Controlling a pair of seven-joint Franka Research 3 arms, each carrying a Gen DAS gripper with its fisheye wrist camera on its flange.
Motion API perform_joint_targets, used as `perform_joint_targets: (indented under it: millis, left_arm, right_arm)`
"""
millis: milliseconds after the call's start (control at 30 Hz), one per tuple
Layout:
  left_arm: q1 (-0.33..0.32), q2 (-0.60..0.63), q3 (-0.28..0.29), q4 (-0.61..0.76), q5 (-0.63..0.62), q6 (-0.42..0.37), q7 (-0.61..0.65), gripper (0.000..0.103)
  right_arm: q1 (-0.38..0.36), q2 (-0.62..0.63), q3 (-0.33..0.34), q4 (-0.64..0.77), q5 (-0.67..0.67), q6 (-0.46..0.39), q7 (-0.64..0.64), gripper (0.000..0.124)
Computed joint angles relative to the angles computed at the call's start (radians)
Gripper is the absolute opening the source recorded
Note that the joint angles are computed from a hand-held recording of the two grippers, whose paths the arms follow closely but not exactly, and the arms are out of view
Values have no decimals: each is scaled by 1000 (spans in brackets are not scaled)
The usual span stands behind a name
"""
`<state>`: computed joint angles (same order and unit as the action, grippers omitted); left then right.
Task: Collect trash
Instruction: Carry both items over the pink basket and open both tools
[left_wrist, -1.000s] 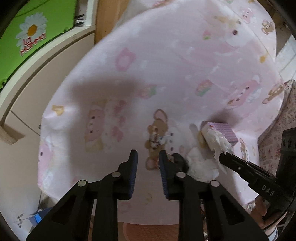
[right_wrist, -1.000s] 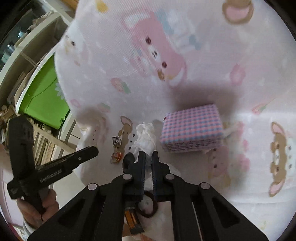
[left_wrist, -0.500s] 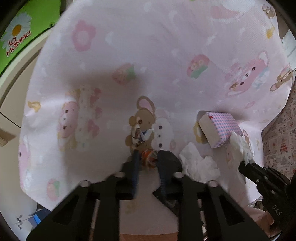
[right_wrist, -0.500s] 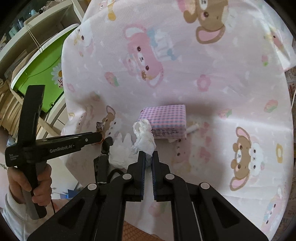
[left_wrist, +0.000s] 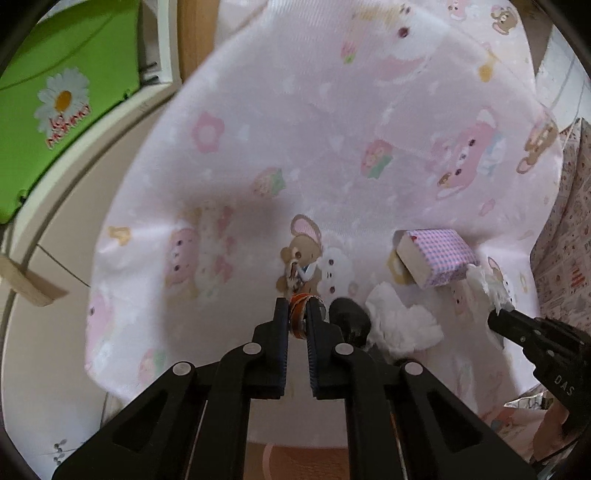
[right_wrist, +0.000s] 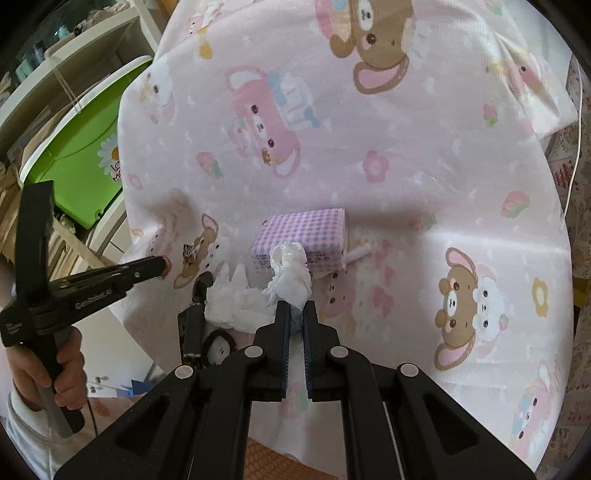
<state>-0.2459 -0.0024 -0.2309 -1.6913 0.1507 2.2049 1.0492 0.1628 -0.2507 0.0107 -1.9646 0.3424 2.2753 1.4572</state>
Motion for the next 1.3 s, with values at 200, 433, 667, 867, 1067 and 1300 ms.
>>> perform_joint_targets:
  millis: [200,433,667,867,1067,1300]
  left_arm:
    - [-4,-141,0,-104,-4,-8,-1,8]
    - [-32,-253,-3,-155,-88,-87,33,8]
    - [-58,-362,-9,-312,-96,-24,-18,9]
    - [-74,-379,-1,-394,-114,-6,-20,9]
    - [-78,-337,0,-417,-137,-40,-33,9]
    - [-93,-293,11,-440,-214,-74,-3,9]
  right_arm:
    - [8,-94,11,-71,-12,-6,6,7]
    - [22,-226,36,-119,-49,-125,20,7]
    - [53,-345,40,-250,4,-147,15,8]
    - [73,-392,42,-351,41,-140,0,8]
    - [44,-394,87,-388,-27,-129,65,8]
    - [59,-354,83,-409,-51,-152,79,8]
